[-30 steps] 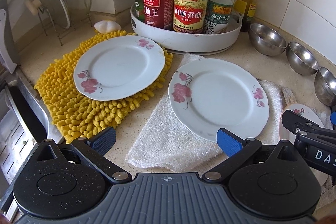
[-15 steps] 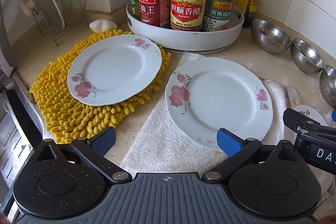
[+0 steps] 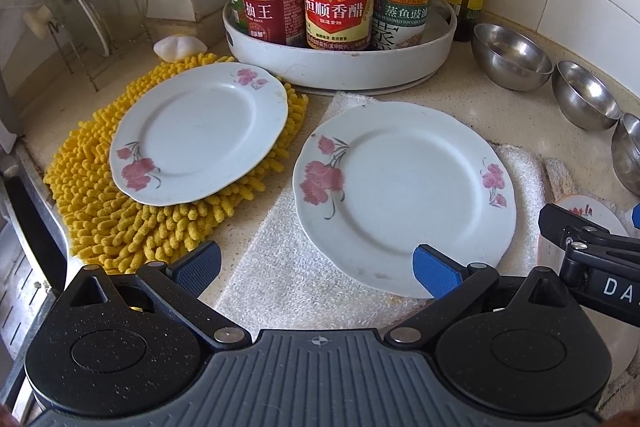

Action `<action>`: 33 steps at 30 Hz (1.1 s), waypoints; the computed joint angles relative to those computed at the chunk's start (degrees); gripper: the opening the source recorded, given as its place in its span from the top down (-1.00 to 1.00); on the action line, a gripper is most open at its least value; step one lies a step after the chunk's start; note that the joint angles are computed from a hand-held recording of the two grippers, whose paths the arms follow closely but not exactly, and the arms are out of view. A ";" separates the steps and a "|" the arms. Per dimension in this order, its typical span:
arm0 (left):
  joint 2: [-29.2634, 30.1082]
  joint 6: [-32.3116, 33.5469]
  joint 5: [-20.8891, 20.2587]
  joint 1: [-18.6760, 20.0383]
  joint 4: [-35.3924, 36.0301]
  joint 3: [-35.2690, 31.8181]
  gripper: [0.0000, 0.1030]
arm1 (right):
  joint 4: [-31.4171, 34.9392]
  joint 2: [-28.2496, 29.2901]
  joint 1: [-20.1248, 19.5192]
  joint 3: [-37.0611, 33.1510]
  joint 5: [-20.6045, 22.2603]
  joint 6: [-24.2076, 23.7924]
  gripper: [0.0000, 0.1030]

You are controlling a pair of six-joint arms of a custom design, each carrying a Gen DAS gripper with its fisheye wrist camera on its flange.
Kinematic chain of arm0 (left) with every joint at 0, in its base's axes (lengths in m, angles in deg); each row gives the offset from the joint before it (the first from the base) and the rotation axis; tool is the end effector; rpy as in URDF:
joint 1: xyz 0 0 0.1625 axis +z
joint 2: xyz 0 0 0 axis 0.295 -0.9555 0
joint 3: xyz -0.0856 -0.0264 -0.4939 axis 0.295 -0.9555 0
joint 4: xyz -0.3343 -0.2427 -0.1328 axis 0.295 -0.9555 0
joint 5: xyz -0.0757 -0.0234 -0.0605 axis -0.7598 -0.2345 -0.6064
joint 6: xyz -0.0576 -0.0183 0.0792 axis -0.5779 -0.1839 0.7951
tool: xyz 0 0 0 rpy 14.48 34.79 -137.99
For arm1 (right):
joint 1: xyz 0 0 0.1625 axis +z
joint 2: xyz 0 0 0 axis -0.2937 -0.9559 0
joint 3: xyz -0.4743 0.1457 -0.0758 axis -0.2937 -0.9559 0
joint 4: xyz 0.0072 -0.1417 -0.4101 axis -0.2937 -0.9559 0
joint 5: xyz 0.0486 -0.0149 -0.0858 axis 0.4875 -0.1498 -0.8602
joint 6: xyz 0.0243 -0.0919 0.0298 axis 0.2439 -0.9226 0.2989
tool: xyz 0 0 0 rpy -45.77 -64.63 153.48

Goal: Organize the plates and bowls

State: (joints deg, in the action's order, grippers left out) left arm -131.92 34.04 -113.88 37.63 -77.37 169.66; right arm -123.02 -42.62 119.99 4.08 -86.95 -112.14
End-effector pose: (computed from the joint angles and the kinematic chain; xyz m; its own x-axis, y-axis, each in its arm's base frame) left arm -0.1841 -0.6496 0.1780 -0.6254 -0.3097 -0.7162 0.2596 0.7830 -0.5653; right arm 0.2480 -0.7271 0.0937 -0.7036 -0.2193 0.6760 -0.5837 0.7209 -0.3736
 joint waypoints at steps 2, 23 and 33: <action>0.27 -0.60 -0.04 0.07 0.75 -0.43 -1.00 | 0.73 0.18 -0.08 -0.67 -0.14 -0.53 -1.00; 1.82 -7.96 1.61 -0.59 9.09 -2.87 -1.00 | 4.82 -0.18 -0.80 -2.47 1.41 -2.04 -1.00; 1.55 -8.55 1.82 -0.87 10.99 -3.25 -1.00 | 4.78 -0.17 -0.70 -2.59 1.28 -1.65 -1.00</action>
